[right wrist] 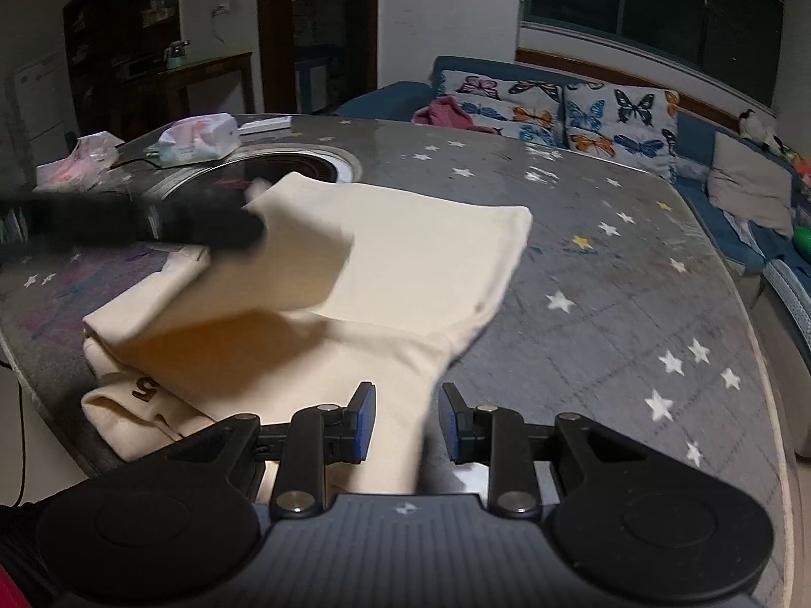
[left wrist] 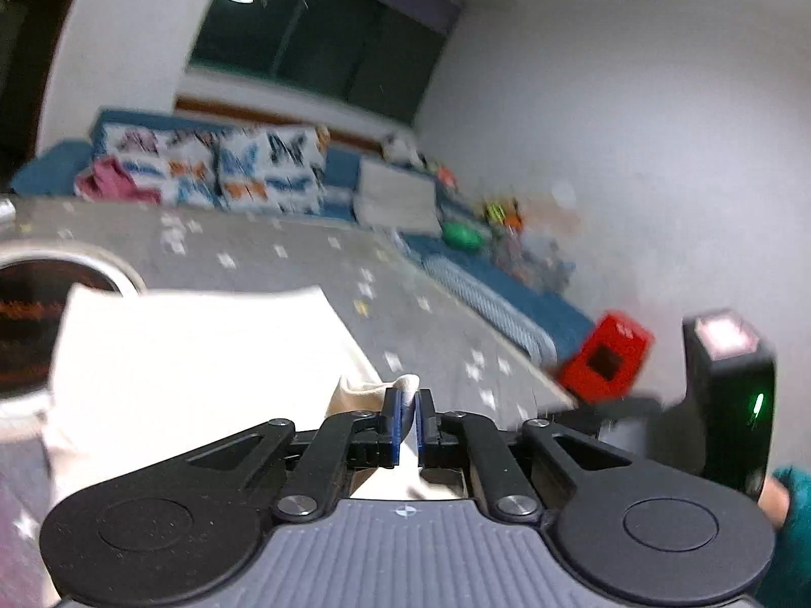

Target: Fold clothes

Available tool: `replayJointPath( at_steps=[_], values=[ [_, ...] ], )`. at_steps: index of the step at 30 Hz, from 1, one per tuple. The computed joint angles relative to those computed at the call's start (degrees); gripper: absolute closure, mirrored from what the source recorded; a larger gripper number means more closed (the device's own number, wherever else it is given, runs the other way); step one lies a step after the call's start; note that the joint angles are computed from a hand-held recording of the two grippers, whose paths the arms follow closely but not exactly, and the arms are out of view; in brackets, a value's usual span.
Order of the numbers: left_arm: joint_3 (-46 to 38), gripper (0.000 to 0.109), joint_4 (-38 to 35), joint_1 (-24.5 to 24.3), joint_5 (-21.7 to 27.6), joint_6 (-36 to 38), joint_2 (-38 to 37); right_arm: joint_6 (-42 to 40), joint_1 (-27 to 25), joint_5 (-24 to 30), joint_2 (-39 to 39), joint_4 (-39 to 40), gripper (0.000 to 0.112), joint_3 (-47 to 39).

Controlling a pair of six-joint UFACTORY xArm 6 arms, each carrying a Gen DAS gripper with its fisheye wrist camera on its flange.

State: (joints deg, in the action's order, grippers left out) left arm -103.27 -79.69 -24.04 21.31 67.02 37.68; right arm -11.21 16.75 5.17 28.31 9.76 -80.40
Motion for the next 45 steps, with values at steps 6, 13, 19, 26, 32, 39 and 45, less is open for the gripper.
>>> replayJointPath(
  at_steps=[6,13,19,26,32,39,45],
  values=[
    [4.9,0.079,2.67,1.18,2.1,-0.69,-2.35,2.68,-0.88,-1.19,-1.31,-0.66,0.086,1.31],
    [11.13,0.075,0.64,4.09,-4.62,2.79,-6.08,-13.12,1.36,2.78,0.77,18.18,0.086,-3.14],
    [13.35,0.075,4.97,6.84,-9.18,-3.22,-6.34,-10.26,1.91,5.45,5.29,14.22,0.091,-8.3],
    [11.69,0.076,7.21,7.94,-9.46,-5.32,-5.39,-1.62,2.0,2.2,4.63,1.46,0.108,-7.46],
    [5.35,0.077,9.42,7.48,-7.48,-6.14,-0.94,9.06,0.81,3.23,6.37,-9.75,0.108,-10.16],
    [1.13,0.077,18.75,7.75,-6.4,-14.57,3.24,13.77,0.05,1.35,5.61,-16.12,0.106,-8.95],
    [0.08,0.077,21.96,8.0,-7.32,-17.6,4.73,-0.22,1.8,3.99,8.58,-3.94,0.106,-13.12]
  ],
)
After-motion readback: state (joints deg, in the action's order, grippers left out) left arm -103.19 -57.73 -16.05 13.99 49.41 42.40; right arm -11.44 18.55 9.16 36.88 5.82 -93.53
